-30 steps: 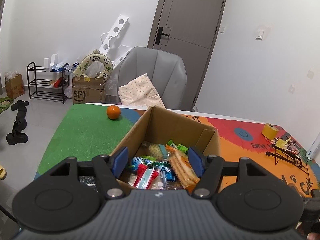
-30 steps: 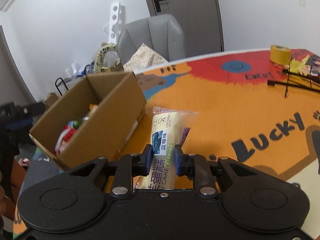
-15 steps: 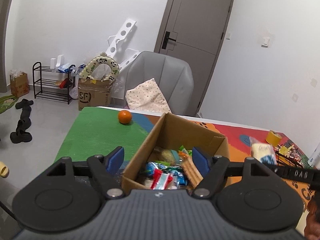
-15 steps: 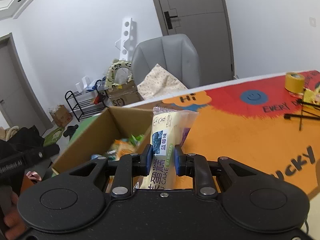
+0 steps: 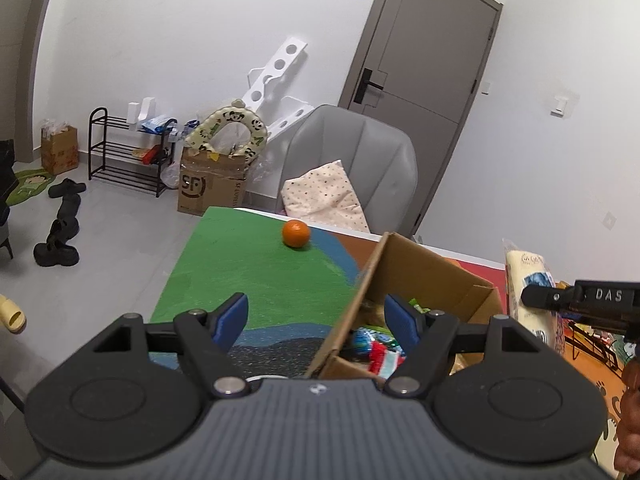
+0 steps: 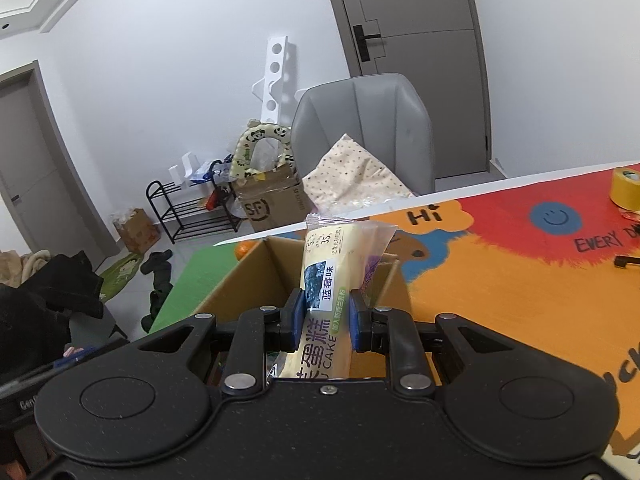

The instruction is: Organize snacks

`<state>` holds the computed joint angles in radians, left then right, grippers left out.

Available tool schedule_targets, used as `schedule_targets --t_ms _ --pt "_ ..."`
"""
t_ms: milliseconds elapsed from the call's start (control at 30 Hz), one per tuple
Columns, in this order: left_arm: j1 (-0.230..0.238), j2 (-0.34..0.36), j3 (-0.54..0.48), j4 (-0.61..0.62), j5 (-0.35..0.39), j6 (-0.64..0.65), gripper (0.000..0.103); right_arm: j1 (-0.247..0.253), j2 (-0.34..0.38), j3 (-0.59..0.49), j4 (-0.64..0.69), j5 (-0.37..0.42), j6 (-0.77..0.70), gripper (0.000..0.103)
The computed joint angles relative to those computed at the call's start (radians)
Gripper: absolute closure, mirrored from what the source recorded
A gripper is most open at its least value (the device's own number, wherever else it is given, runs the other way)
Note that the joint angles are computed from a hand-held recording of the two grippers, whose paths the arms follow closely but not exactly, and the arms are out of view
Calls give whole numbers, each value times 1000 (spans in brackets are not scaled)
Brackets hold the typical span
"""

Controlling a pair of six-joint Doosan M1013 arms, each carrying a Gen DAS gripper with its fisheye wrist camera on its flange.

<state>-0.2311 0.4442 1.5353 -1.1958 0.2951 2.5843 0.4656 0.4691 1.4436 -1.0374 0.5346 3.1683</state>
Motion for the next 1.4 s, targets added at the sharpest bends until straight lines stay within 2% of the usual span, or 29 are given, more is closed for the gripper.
schedule_targets --t_ms 267,367,500,600,800,900,1033,1167,1400 --pt "8 9 -8 31 9 -44 29 -5 21 -24 49 -27 -5 82" --pt "9 10 -9 39 12 -54 29 -8 31 -37 127 -15 -66 77" --pt "11 12 -11 55 14 -70 29 7 35 -41 69 68 -29 70" --pt "6 10 -12 77 9 -91 29 4 17 -14 53 52 3 69" --pt "-12 3 -8 93 1 -93 29 3 -14 36 14 47 44 59" --pt "-25 -2 -6 127 -3 -119 29 3 -30 63 -19 47 82 50" --pt "-43 -13 5 143 -28 -121 21 3 -52 101 -55 45 133 44" --pt "-58 -22 14 154 -46 -123 19 5 -75 138 -102 48 186 35" --pt "-83 -43 36 177 -70 -119 13 7 -113 192 -164 39 248 26"
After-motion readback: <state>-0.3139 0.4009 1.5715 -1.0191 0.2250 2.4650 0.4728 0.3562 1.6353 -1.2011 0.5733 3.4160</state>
